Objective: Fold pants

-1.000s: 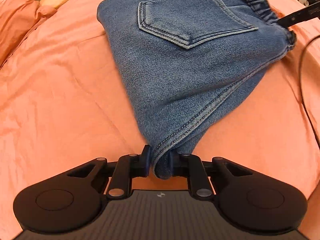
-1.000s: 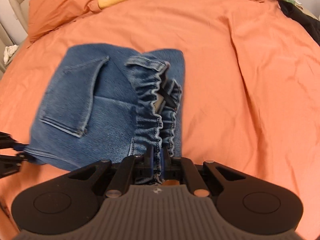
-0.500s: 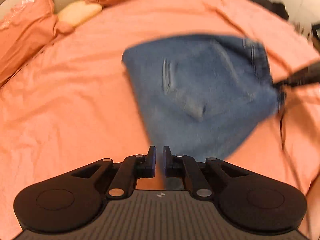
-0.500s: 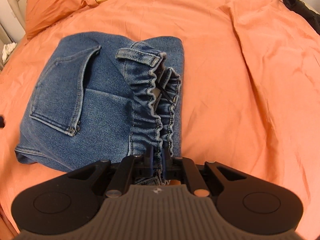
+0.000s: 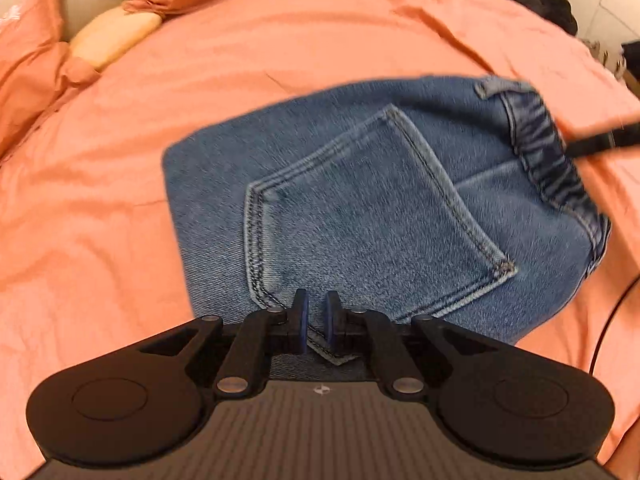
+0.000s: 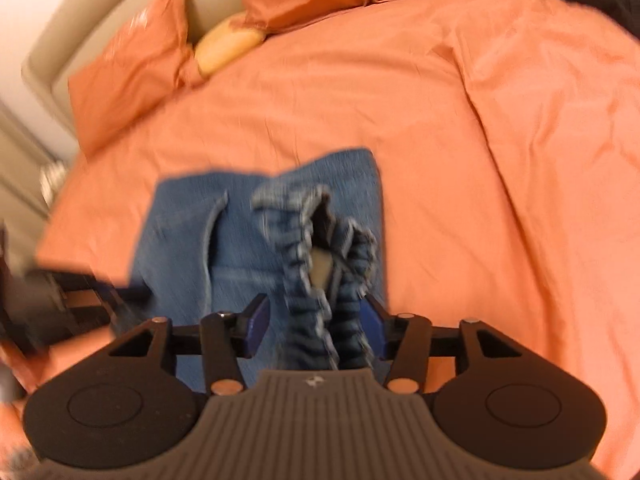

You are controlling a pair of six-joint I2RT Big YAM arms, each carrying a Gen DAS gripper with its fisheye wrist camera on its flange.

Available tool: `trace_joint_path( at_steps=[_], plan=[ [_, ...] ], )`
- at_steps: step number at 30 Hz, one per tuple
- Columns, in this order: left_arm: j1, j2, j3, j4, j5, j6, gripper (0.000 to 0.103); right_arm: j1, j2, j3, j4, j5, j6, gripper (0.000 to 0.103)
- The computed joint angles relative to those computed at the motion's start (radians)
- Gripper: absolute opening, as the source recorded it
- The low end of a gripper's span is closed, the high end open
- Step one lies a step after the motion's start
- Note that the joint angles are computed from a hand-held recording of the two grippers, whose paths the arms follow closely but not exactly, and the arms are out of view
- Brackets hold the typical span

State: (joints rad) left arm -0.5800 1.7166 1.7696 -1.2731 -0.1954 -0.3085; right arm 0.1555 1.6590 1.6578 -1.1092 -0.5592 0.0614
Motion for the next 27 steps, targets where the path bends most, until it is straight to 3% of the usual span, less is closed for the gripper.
trace_joint_path(
  at_steps=[6,11,12,13,19,24,27],
  plan=[
    [-0.005,0.01,-0.007,-0.011,0.01,0.015,0.006,0.004,0.101,0.061,0.051,-0.076,0.149,0.049],
    [0.002,-0.012,-0.035,0.008,0.037,0.009,0.006,-0.005,0.135,0.043,0.104,-0.134,0.23,0.057],
    [0.002,-0.015,-0.038,0.009,0.04,0.005,0.006,-0.007,0.137,0.038,0.117,-0.145,0.252,0.056],
    [0.003,-0.017,-0.039,0.008,0.042,0.004,0.006,-0.01,0.139,0.036,0.125,-0.17,0.254,0.036],
    [0.013,-0.015,-0.032,0.024,0.031,0.018,0.006,0.034,0.083,0.063,0.121,-0.086,0.087,0.018],
    [0.031,-0.062,-0.072,0.082,0.037,-0.023,0.006,0.058,0.095,0.191,0.117,-0.09,0.019,0.015],
    [0.04,-0.071,-0.08,0.092,0.046,-0.04,0.006,0.069,0.149,0.29,0.056,-0.02,0.014,0.015]
  ],
)
